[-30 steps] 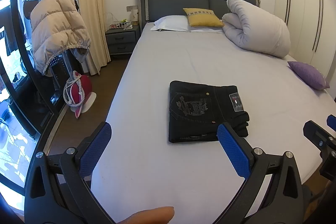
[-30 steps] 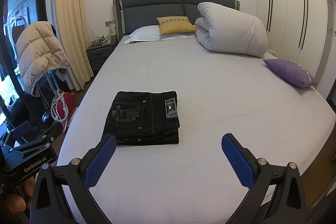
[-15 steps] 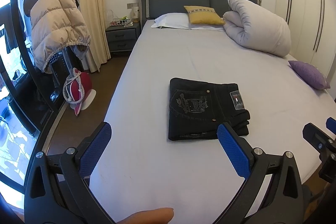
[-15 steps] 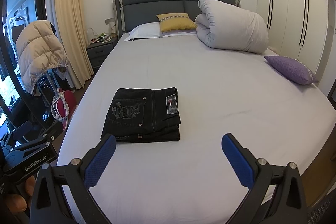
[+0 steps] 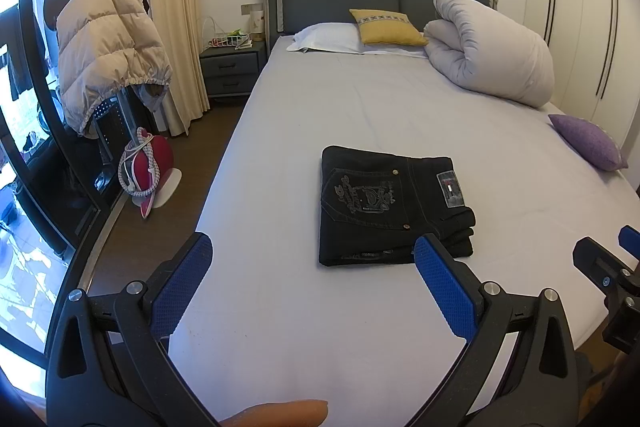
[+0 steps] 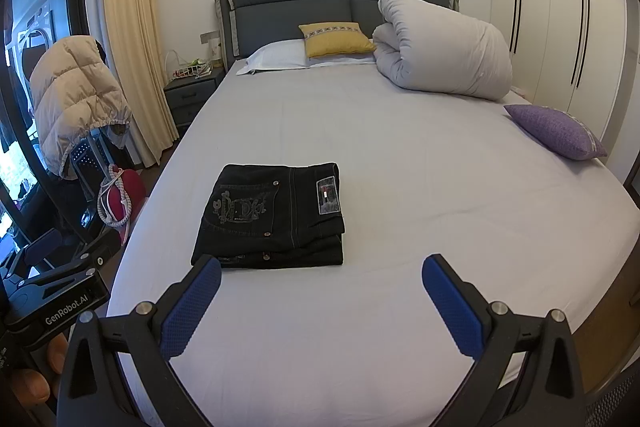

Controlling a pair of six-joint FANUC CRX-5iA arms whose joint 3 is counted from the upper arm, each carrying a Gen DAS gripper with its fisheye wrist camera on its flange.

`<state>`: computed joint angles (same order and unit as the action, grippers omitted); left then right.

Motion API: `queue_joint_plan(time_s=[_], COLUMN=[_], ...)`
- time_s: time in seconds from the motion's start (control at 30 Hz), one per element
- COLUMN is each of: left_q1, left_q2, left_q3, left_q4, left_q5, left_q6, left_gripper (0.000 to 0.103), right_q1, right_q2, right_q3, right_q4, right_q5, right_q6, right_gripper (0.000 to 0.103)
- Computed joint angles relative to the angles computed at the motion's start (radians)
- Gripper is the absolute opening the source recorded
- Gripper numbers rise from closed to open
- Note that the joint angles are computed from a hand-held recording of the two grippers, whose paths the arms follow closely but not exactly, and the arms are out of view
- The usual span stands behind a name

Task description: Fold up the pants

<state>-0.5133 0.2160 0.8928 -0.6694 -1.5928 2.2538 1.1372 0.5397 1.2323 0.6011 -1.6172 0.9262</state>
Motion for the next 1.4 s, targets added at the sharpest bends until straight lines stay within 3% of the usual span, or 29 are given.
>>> queue_joint_plan(time_s=[0.27,0.67,1.4], left_q1=[0.004,0.011,0.028], left_q2=[-0.004,-0.005,-0.010], left_q3=[-0.019,-0.032,-0.055], left_q4=[0.013,0.028,0.049], left_q5=[0.013,0.018,0.027], left_q6=[0.008,0.012,0.013], left_gripper=[0.103,0.103,0.103], right_q1=[0.001,-0.002,-0.012], right_q2=[0.007,-0.059,-0.044], right_q3=[0.014,-0.117,-0.085], right_q4=[-0.001,-0.015,-0.037], right_q5=[-0.008,0.037,0.017], right_q6=[0.003,-0.029,-0.009], right_gripper=[0.103,0.103,0.103])
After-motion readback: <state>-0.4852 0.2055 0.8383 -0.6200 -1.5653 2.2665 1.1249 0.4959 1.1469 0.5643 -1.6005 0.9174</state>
